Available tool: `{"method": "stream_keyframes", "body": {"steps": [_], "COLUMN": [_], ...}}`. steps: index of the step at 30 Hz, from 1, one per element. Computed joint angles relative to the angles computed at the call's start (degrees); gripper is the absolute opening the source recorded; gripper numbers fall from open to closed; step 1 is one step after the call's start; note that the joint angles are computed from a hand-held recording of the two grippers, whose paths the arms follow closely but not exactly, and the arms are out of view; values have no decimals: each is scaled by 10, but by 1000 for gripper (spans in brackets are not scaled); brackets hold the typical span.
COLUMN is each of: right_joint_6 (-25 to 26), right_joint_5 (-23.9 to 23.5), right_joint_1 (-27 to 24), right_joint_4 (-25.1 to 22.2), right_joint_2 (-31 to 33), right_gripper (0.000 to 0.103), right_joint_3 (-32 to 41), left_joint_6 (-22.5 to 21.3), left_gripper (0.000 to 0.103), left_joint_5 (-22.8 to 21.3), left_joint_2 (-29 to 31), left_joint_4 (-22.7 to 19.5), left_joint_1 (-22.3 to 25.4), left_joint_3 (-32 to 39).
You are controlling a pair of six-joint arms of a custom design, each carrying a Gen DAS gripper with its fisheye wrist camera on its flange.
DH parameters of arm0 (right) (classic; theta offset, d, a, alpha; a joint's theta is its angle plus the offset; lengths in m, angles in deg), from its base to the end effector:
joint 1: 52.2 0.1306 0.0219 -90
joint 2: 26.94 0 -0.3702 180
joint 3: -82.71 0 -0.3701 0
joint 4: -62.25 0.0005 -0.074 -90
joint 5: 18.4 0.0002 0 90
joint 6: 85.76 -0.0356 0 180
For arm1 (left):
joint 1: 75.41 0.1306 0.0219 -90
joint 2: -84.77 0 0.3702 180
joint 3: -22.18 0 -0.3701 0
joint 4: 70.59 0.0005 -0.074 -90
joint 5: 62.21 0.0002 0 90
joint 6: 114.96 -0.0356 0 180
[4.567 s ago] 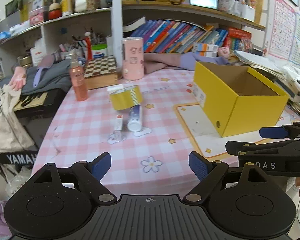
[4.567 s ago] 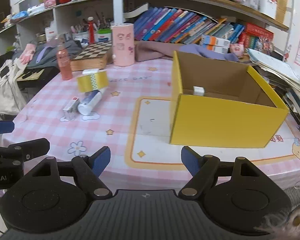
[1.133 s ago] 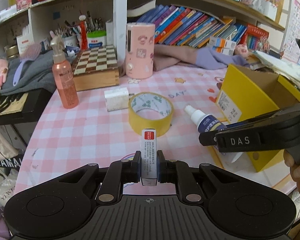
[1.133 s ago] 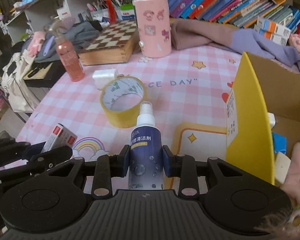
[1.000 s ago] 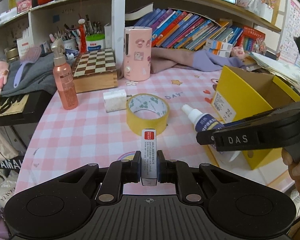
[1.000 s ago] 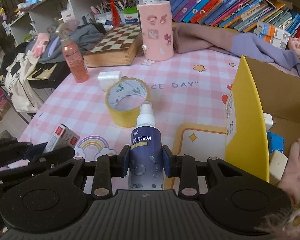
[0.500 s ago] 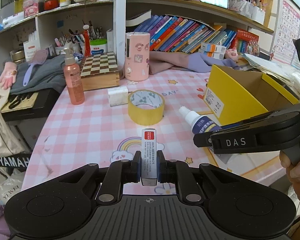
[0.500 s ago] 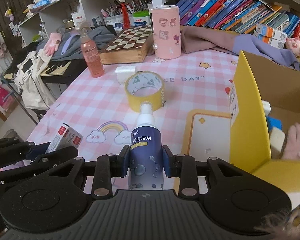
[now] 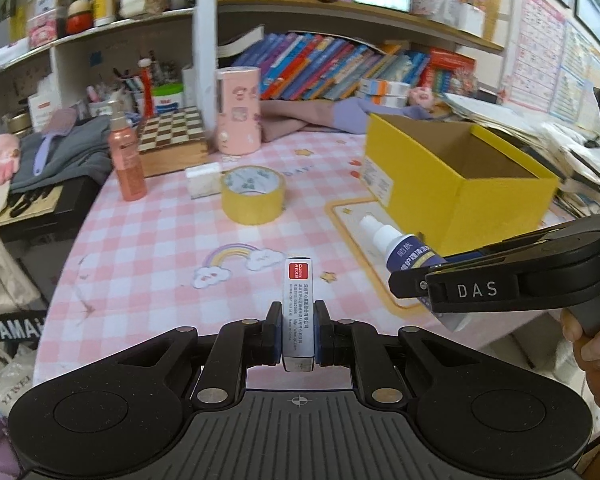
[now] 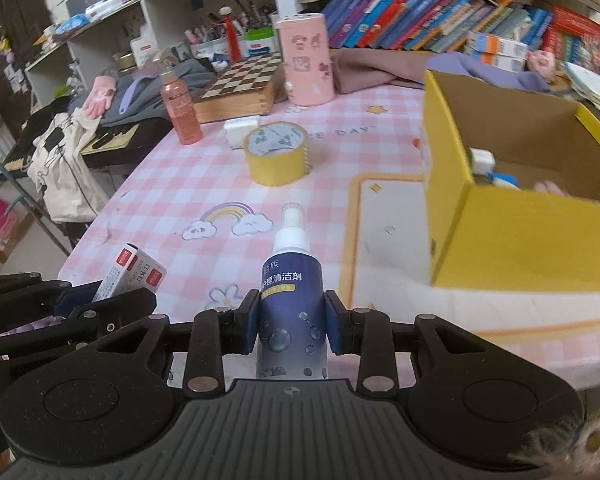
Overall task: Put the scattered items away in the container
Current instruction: 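Lift and carry the spray bottle and medicine box toward the yellow box with both tools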
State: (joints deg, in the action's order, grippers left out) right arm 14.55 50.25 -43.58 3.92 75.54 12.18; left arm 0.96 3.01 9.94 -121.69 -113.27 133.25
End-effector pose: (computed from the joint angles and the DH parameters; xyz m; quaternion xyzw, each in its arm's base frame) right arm 0.5281 0.0927 0.4533 -0.2130 0.9046 0.1700 0.3278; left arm 0.4523 -0.3333 0.4504 0.0126 0.9066 -0.0282 0.4208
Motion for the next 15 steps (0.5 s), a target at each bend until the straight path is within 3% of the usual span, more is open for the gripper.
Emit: {"method": "stream_keyframes", "body": {"steps": [15], "right_joint_6": [-44], "right_joint_5": [33], "right_joint_1": [-57], "right_joint_4": [13], "right_joint_2": [-79], "right_gripper": [31], "right_joint_3": [-94], "left_joint_6": [-49], "left_gripper": [13], "left_joint_5": [53], "left_joint_2": [24], "left_joint_4": [16], "left_joint_1": [-35], "left_joint_3": [25]}}
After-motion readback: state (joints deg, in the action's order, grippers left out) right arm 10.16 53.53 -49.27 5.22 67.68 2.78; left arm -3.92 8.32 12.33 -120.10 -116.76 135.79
